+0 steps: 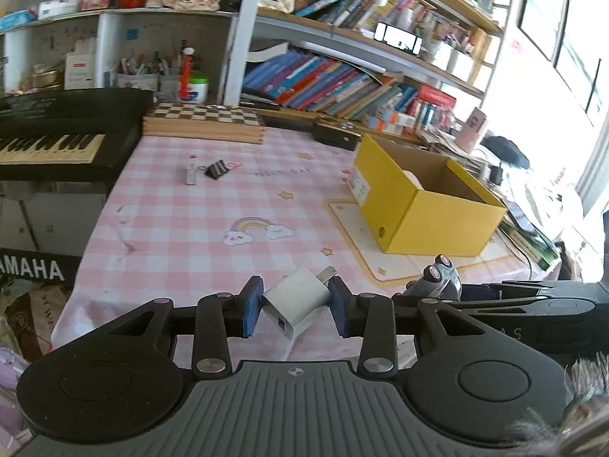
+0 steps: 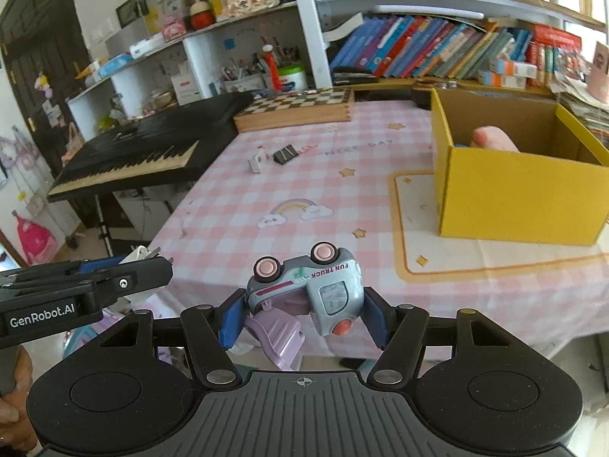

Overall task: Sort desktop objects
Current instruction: 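Carry the white plug and grey truck in both grippers toward the yellow box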

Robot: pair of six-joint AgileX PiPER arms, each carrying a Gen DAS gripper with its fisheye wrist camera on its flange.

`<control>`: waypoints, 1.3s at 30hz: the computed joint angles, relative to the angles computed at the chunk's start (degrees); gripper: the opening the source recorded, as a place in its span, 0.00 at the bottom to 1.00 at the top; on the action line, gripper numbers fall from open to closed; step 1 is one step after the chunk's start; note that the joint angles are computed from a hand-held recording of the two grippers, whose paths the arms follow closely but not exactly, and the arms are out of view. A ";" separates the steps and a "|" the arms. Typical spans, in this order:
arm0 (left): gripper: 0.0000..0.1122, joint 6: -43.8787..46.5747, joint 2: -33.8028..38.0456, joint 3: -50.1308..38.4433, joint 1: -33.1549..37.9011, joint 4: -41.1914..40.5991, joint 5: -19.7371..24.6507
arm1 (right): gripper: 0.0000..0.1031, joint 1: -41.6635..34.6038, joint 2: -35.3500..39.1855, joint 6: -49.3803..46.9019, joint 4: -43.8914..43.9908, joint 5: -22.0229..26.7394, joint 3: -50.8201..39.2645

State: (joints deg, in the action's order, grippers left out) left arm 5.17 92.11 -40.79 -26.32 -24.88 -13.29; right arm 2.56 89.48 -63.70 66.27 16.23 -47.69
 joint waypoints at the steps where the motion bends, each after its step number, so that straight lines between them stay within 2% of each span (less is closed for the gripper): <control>1: 0.31 -1.28 0.20 -0.32 -0.07 1.66 0.31 | 0.62 -0.08 -0.42 0.68 -0.41 -0.39 0.45; 19: 0.31 -43.42 7.39 -9.31 -2.43 50.25 3.95 | 0.62 -5.19 -5.80 12.48 -8.99 -4.53 7.17; 23: 0.31 -49.54 9.08 -11.63 -3.56 56.97 4.15 | 0.62 -7.29 -6.21 14.46 -11.02 -4.20 7.44; 29: 0.31 -57.23 11.78 -15.75 -5.06 64.70 5.08 | 0.62 -10.66 -6.04 12.51 -10.05 -3.43 7.21; 39: 0.31 -79.86 16.84 -24.05 -6.68 87.79 6.53 | 0.62 -15.99 -3.11 9.44 -8.94 -1.40 3.73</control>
State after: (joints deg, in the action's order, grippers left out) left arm -74.69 108.94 -64.84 -32.99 62.91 -6.76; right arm -13.43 86.37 -54.26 57.34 14.83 -43.97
